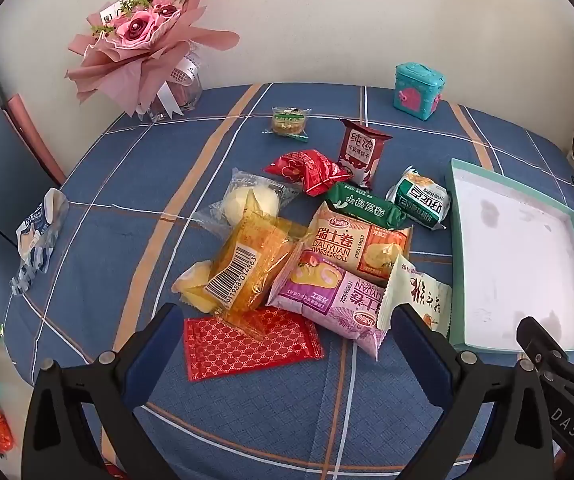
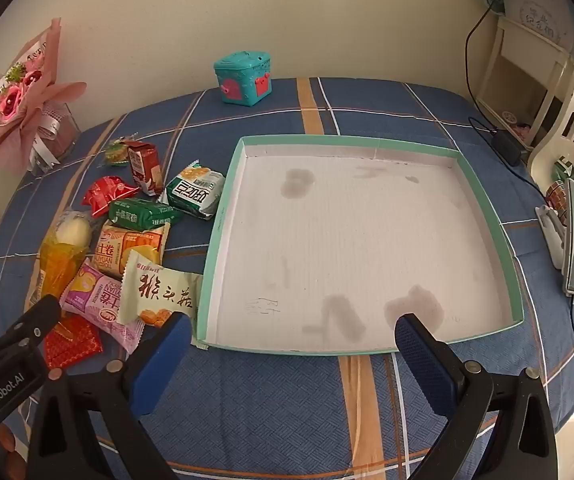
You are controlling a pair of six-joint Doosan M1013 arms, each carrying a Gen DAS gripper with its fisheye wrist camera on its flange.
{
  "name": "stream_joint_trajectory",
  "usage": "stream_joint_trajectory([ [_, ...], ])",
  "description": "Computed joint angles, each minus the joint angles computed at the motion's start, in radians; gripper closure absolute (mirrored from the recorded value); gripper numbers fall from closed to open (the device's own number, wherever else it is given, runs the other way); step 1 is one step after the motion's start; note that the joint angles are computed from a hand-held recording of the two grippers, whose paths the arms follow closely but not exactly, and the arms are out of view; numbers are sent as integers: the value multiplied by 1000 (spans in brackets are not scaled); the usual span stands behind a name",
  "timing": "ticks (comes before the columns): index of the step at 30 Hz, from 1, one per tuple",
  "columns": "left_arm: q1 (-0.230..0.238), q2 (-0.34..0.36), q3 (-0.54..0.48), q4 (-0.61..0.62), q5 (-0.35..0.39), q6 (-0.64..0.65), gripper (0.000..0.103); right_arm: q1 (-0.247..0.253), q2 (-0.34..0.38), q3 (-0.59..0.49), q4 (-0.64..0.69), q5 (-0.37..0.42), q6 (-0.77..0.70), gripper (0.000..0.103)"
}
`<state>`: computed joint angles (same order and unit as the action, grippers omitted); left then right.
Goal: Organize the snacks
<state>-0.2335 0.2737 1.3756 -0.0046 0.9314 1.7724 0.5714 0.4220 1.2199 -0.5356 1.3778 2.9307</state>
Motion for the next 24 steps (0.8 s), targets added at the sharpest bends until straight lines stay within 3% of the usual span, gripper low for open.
stream_joint_trajectory([
  [24, -1, 4, 3, 8, 13, -11, 0, -1, 1, -2, 3, -2, -1, 0],
])
